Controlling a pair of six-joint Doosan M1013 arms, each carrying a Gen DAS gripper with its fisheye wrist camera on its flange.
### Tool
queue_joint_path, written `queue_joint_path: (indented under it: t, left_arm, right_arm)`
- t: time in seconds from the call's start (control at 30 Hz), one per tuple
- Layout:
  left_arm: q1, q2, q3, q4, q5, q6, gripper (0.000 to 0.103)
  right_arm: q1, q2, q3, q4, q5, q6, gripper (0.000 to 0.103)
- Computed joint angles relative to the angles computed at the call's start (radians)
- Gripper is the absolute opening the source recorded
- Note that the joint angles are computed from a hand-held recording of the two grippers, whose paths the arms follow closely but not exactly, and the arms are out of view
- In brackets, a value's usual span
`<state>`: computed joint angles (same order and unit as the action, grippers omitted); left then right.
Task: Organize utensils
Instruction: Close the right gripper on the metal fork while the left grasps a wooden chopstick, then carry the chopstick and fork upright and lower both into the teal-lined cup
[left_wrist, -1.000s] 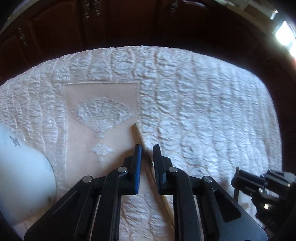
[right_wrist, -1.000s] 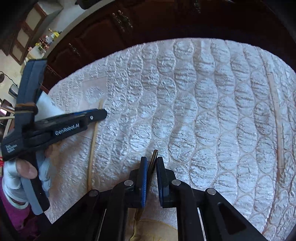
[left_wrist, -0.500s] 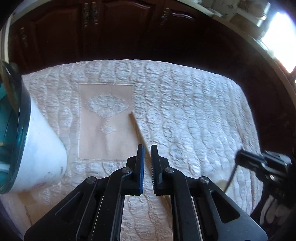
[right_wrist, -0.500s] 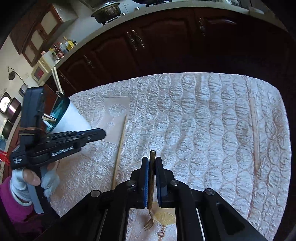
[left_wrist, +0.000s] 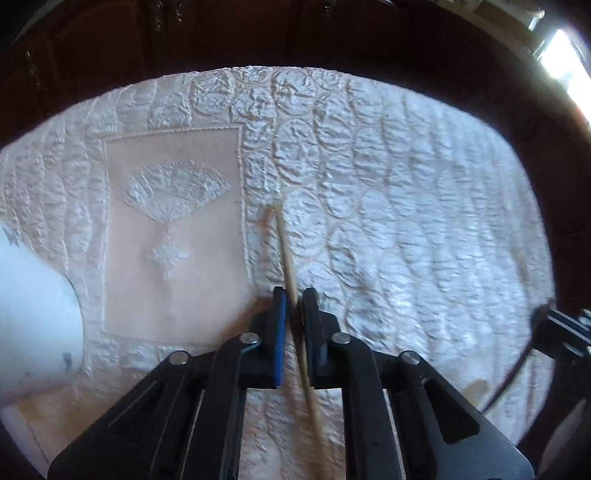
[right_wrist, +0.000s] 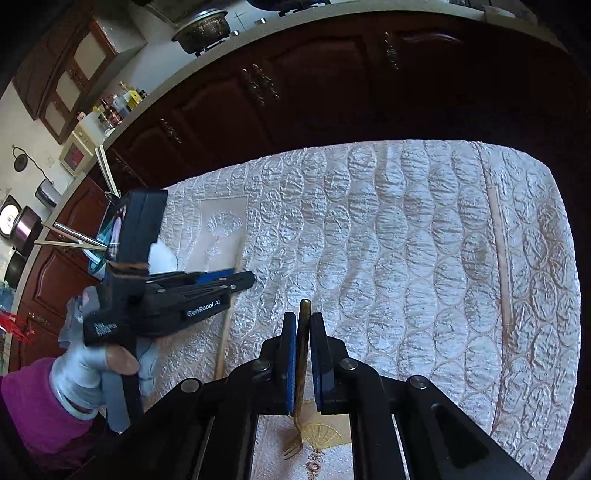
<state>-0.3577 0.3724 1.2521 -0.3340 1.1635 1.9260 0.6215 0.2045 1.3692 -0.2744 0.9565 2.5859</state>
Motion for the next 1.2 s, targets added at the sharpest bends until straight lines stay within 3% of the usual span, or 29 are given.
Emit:
queue_joint_path:
  t: [0.2,0.6,1.2]
  left_arm:
    - [0.053,-0.058,0.012,-0.134,0.014,0.078,0.005]
    - [0.15,-0.158,0.054,-0.233,-0.028,0.126,0.005]
    - [0.245,-0.209,0.036,-0.348,-0.064,0.169,0.005]
  right_arm:
    - [0.013,0.003,-0.03,-0.028,0.007,-0.006,0.006]
    - [0.053,0.052,-0.155,-0.09,0.059,-0.068,0.006]
    - [0.089,0.142,-0.34,-0.125,0.113,-0.189,0.006]
